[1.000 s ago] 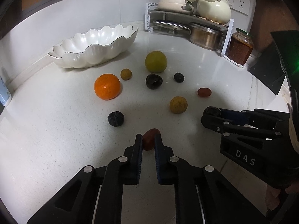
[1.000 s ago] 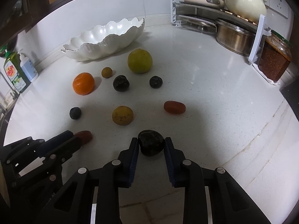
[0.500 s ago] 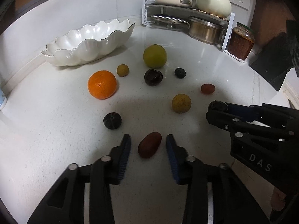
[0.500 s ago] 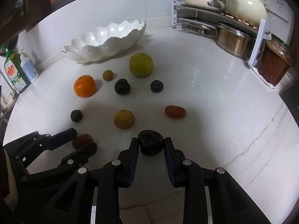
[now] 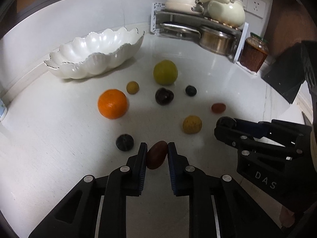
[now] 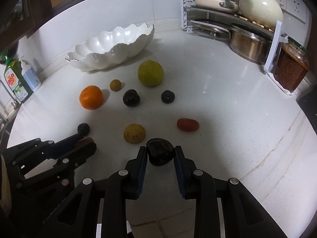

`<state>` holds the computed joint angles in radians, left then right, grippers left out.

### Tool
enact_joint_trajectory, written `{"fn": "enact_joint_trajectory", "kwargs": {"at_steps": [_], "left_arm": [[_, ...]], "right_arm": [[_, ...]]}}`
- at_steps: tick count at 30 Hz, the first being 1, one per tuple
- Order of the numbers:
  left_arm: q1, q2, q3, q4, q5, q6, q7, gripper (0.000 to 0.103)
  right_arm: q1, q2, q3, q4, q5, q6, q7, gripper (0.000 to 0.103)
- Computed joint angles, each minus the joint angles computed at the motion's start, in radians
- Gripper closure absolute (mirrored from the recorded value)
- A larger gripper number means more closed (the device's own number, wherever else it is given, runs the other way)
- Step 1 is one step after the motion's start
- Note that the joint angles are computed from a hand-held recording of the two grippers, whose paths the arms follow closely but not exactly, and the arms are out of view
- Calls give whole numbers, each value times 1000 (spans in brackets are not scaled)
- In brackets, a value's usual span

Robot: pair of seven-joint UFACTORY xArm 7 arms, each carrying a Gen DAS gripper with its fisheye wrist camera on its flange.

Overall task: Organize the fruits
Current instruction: 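Carry the red date in left tool while right tool carries the plum to the bowl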

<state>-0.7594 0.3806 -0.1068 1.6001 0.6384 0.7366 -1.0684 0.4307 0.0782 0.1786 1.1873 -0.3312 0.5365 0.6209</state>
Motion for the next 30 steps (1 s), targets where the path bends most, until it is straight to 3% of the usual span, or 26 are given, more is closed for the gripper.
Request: {"fn": "enact_joint_trajectory", "kwargs": {"at_steps": [15,30], "left_arm": [[38,-74,4,-1,54,-11,-21,82],[100,-114,16,46,173,0,-45,82]], "right_arm": [[28,48,-6,143,-48,13,35,74],[99,208,-53,422,-82,-17,-1,74]]}}
